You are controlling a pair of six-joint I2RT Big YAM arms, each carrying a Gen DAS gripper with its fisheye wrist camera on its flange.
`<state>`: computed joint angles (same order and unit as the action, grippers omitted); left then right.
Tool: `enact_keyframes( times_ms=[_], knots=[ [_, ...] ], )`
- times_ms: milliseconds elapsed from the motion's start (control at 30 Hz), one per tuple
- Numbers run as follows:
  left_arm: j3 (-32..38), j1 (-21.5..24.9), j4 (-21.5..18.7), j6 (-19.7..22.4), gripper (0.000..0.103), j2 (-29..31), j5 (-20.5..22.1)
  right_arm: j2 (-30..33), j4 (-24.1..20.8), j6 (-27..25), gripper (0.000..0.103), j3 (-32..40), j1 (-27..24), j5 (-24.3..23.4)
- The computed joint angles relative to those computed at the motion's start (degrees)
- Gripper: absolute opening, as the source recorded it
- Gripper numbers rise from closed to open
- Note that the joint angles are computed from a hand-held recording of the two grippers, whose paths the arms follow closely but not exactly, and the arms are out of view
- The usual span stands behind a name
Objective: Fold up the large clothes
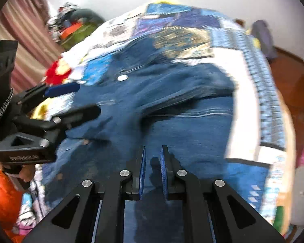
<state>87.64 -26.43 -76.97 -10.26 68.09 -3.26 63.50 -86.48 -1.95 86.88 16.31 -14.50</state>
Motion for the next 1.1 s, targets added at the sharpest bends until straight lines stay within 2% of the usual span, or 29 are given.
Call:
enact_keyframes(
  times_ms=[200, 367, 400, 433, 500, 533, 567, 600, 633, 700, 733, 833, 867, 967, 1100],
  knots=[
    [2.97, -2.42, -0.15, 1.26, 0.081, 5.84, -0.78, -0.99, 2.93, -5.30, 0.009, -0.45, -6.30, 6.31],
    [7.75, -4.74, -0.46, 4.86, 0.081, 12.82, -3.93, 0.73, 2.80, -5.46, 0.009, -0.13, -11.43, 3.11],
    [8.46, -5.21, -0.74, 5.66, 0.078, 14.11, -4.90, 1.14, 2.85, -4.91, 0.009, -0.08, -11.96, 1.93],
    [9.27, -5.77, -1.27, 6.43, 0.070, 15.91, -6.71, 1.47, 2.85, -4.49, 0.009, -0.01, -12.23, 1.16],
    [9.93, -5.69, -1.58, 7.13, 0.058, 17.63, -7.03, 2.11, 3.16, -3.31, 0.009, -0.05, -12.03, -0.16],
    [9.70, -5.58, -0.83, 7.23, 0.045, 17.55, -7.16, 2.56, 3.45, -2.91, 0.009, -0.04, -11.83, -0.89],
    [9.43, -5.66, -0.21, 7.19, 0.026, 17.42, -9.07, 2.82, 3.72, -2.56, 0.009, -0.16, -11.41, -1.29],
    [9.34, -5.52, 0.13, 6.88, 0.020, 17.19, -10.58, 3.10, 4.04, -2.18, 0.009, -0.37, -10.72, -1.56],
    [8.89, -4.94, 0.96, 6.39, 0.013, 16.44, -10.06, 3.44, 4.18, -2.16, 0.009, -0.63, -10.16, -2.11],
    [8.48, -3.95, 1.90, 5.47, 0.011, 15.14, -9.70, 4.36, 4.26, -2.37, 0.009, -1.47, -8.54, -1.65],
    [8.05, -3.28, 2.68, 5.24, 0.010, 13.82, -11.15, 4.76, 4.20, -2.95, 0.009, -1.89, -7.78, -0.55],
    [7.01, -1.31, 4.70, 5.73, 0.009, 10.26, -13.61, 4.96, 6.28, -4.85, 0.009, -4.46, -4.65, 8.28],
    [6.49, 0.14, 5.01, 5.76, 0.009, 8.46, -13.99, 4.60, 7.11, -5.17, 0.009, -5.44, -4.36, 9.07],
    [4.33, 4.36, 5.13, 5.27, 0.009, 4.23, -13.20, 3.35, 8.60, -5.85, 0.009, -7.23, -4.20, 9.69],
    [-2.19, 9.97, 3.69, 4.32, 0.013, -1.82, -9.70, 2.94, 7.86, -5.83, 0.009, -7.63, -4.35, 11.53]
  ],
)
